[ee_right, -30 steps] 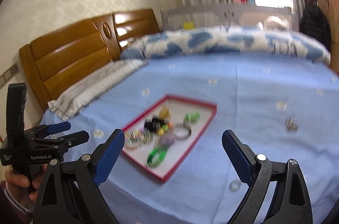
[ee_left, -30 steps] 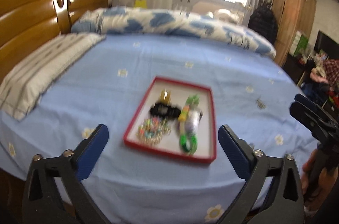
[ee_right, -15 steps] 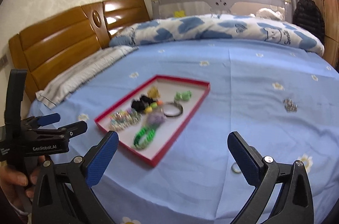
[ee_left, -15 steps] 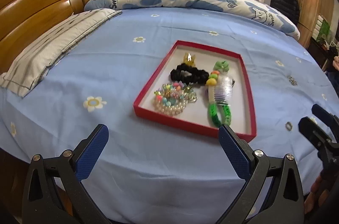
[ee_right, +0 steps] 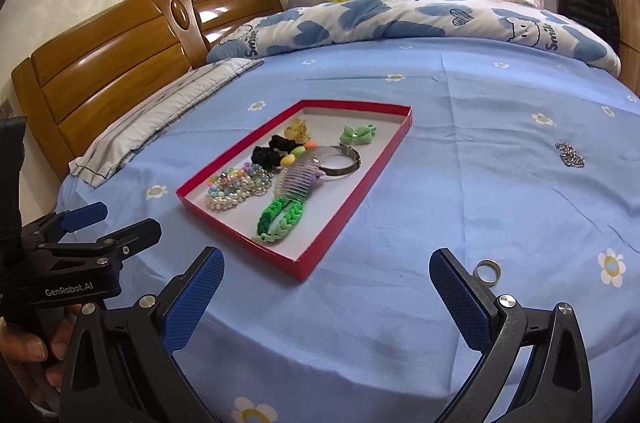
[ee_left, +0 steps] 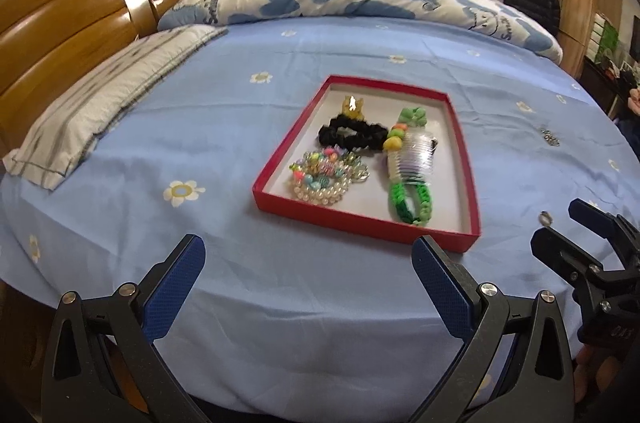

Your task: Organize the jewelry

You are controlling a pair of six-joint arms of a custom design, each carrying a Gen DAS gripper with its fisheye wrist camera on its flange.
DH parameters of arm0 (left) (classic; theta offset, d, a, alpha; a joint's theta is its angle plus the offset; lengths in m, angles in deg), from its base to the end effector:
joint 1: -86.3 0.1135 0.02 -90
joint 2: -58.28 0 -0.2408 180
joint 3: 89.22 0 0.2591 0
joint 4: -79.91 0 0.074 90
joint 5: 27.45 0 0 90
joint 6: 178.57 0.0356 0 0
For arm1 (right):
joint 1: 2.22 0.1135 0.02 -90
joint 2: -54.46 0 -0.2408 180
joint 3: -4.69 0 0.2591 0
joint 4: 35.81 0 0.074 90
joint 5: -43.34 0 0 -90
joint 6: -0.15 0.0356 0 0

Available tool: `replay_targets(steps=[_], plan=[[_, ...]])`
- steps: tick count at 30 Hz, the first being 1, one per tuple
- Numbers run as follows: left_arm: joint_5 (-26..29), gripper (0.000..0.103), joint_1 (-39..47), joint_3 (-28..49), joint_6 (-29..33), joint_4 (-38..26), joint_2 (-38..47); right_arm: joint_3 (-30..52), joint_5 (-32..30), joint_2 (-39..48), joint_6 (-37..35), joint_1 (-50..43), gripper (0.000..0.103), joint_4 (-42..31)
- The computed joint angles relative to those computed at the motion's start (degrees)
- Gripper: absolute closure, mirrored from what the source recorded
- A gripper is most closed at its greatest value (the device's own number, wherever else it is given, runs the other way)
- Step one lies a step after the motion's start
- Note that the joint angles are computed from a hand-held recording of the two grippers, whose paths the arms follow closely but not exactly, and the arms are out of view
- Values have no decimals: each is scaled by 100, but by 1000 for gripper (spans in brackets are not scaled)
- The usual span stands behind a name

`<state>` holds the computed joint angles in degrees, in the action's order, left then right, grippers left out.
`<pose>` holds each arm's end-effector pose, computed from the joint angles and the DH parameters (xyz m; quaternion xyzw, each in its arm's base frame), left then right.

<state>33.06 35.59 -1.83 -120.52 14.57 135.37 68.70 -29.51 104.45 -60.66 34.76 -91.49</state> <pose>0.1917 -0.2066 0.3085 0.0749 0.9225 -0.0095 0.3784 0.1639 0.1103 0.2889 -0.0004 0.9042 0.1070 0.4135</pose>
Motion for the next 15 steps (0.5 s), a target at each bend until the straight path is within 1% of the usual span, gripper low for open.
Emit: replay_targets(steps=[5, 15], plan=[[-161, 0, -156, 159, 19, -124, 4, 92, 108, -206, 82, 103, 0, -134], [-249, 0, -295, 203, -32, -207, 26, 86, 234, -288, 118, 157, 0, -248]])
